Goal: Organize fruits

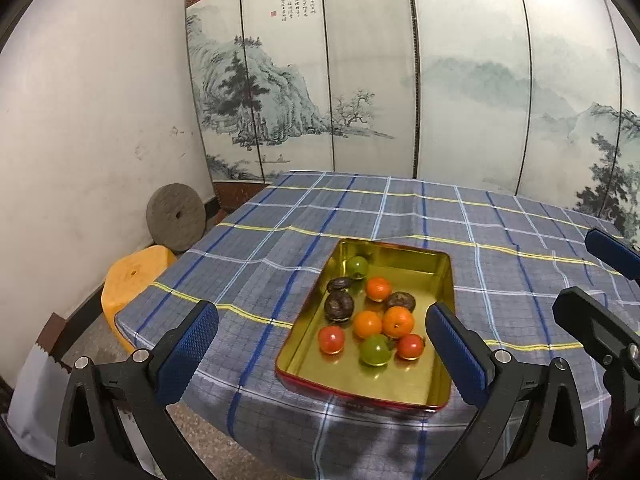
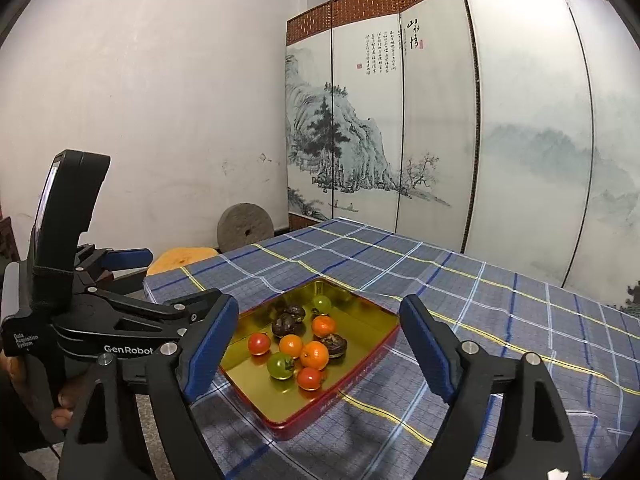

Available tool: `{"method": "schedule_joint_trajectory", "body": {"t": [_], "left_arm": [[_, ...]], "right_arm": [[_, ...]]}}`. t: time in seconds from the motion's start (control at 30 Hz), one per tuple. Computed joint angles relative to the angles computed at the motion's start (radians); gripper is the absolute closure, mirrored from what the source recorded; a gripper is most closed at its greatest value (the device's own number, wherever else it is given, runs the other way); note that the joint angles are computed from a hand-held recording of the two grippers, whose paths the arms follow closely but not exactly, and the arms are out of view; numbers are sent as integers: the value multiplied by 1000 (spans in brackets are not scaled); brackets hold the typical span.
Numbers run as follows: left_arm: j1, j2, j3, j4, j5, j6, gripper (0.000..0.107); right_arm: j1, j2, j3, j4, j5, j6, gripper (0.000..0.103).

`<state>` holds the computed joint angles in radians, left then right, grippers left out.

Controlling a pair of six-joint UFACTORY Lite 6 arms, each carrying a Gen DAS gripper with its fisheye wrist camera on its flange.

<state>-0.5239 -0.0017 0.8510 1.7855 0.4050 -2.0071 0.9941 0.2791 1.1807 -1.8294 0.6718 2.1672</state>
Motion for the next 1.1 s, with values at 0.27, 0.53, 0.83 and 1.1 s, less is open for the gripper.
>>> {"method": "schedule_joint_trajectory", "body": {"t": [0.27,0.53,0.83,1.1], "left_arm": [[-65,-18,-2,-95,26,86,4],[-128,36,47,-179,61,171,4],[-158,189,184,-284,49,283,4],[-174,353,366,-425,63,446,4]], "right_arm": [[24,-90,-105,12,33,19,18],[9,-189,-236,-18,44,96,12],[-287,-327,-489,-160,-118,237,11],[-913,-101,-444,-461,-424,232,10]]}}
